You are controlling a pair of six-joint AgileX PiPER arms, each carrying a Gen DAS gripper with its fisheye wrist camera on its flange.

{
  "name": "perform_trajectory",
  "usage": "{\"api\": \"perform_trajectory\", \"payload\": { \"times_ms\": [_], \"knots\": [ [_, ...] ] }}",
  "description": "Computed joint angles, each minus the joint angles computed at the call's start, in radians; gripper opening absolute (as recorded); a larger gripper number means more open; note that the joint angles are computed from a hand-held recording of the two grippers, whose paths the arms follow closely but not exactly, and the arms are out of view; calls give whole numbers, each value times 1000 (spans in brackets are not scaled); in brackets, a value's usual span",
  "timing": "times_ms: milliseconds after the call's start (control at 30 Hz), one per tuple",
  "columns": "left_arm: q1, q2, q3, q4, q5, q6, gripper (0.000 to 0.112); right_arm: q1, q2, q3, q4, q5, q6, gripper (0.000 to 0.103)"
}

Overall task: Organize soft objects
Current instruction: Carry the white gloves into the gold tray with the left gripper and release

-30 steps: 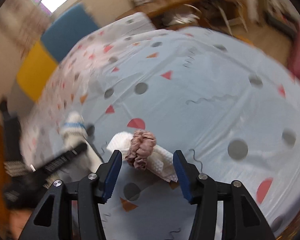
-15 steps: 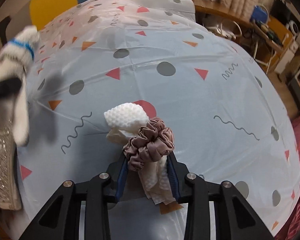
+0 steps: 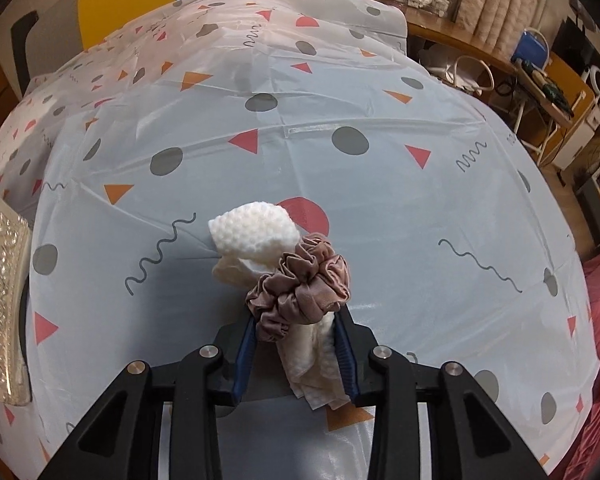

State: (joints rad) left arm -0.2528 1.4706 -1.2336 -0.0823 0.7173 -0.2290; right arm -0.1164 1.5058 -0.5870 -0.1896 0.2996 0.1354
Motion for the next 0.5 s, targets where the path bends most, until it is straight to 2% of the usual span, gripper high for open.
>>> {"api": "perform_trajectory", "payload": {
  "times_ms": [133, 267, 500],
  "knots": [
    [172, -80, 56, -86, 14, 139, 16, 37, -2, 15, -133, -7, 125, 35],
    [407, -163, 132, -217, 31, 367, 16, 49, -6, 20, -147, -10, 127, 35],
    [978, -221, 279, -530, 144, 925, 16, 58, 2, 17, -197, -11, 159, 35]
  ]
}}
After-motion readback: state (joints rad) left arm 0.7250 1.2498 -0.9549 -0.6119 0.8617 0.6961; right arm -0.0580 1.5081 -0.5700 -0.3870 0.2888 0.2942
